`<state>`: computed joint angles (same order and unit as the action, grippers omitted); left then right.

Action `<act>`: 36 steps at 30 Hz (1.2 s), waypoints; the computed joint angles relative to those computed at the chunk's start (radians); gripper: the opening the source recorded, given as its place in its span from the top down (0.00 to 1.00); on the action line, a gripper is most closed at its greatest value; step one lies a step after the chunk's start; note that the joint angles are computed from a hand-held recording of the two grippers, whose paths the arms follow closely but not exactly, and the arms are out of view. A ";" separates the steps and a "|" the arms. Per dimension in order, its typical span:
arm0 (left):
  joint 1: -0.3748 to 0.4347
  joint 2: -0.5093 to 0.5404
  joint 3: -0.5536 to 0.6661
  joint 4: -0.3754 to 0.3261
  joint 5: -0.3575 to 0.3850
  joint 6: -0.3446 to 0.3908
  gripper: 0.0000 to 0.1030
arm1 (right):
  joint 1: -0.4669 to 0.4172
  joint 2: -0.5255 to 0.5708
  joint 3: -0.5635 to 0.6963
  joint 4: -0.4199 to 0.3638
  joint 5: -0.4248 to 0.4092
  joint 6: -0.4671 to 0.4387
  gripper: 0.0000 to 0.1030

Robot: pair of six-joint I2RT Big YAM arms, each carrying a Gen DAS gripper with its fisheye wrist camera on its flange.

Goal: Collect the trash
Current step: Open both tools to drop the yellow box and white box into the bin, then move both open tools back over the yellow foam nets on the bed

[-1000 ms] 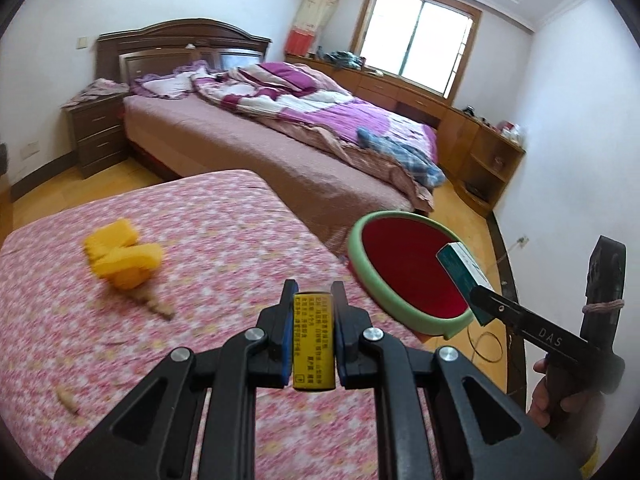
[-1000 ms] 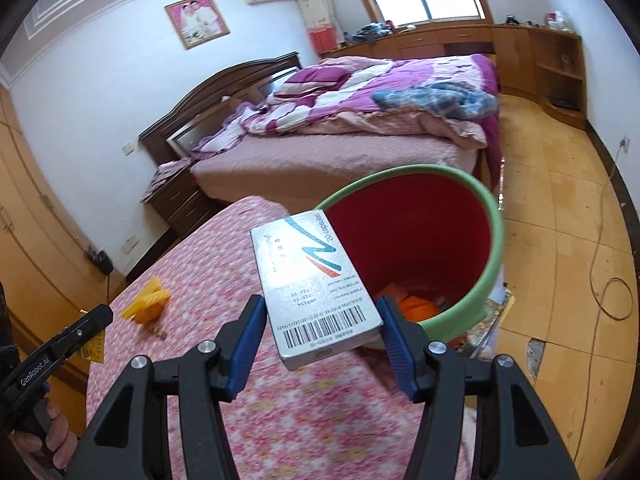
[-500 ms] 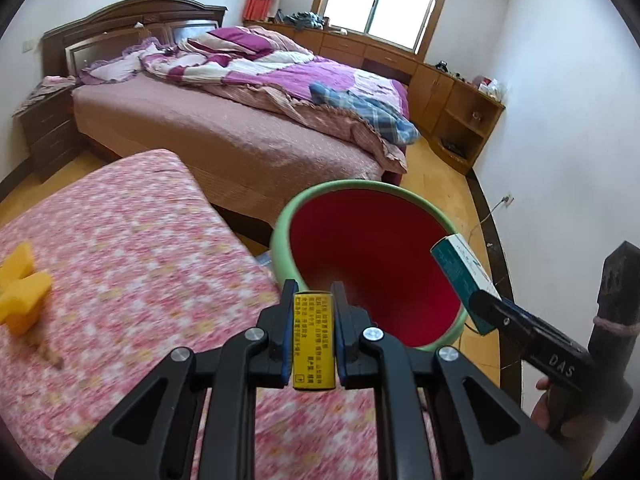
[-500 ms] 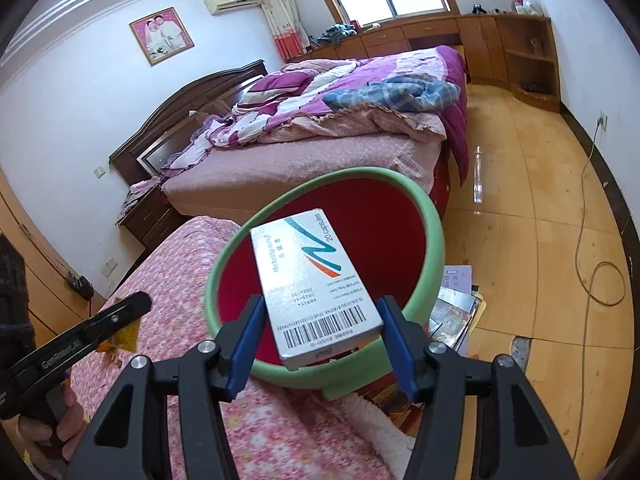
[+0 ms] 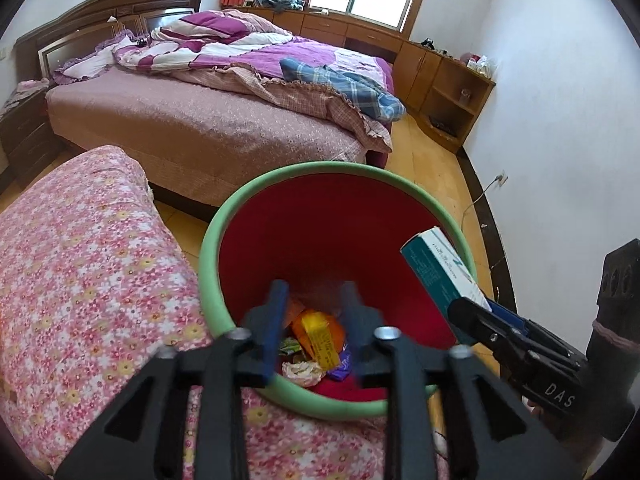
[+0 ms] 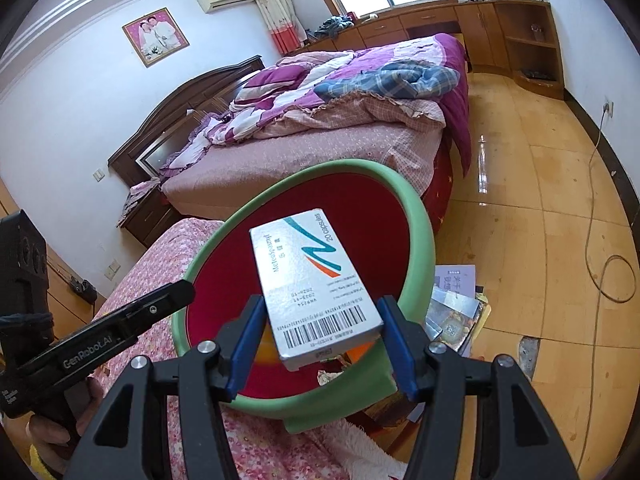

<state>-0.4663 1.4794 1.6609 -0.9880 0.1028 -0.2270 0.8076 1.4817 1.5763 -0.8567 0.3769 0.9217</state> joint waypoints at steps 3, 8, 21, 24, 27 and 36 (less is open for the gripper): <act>0.002 -0.006 -0.006 0.005 -0.012 -0.010 0.63 | -0.003 0.004 -0.005 0.016 -0.013 -0.013 0.41; 0.030 -0.040 -0.029 -0.004 -0.011 -0.036 0.63 | -0.006 0.017 -0.002 0.037 -0.032 -0.012 0.40; 0.112 -0.166 -0.131 -0.010 -0.042 -0.109 0.60 | 0.014 0.026 0.021 0.049 -0.016 -0.005 0.40; 0.135 -0.182 -0.136 -0.042 -0.057 -0.107 0.60 | 0.024 0.036 0.042 0.039 -0.005 -0.012 0.40; 0.151 -0.195 -0.142 -0.059 -0.069 -0.115 0.60 | 0.038 0.048 0.065 0.020 -0.003 -0.013 0.40; 0.220 -0.274 -0.196 -0.073 -0.059 -0.127 0.60 | 0.072 0.093 0.160 -0.033 -0.004 -0.047 0.40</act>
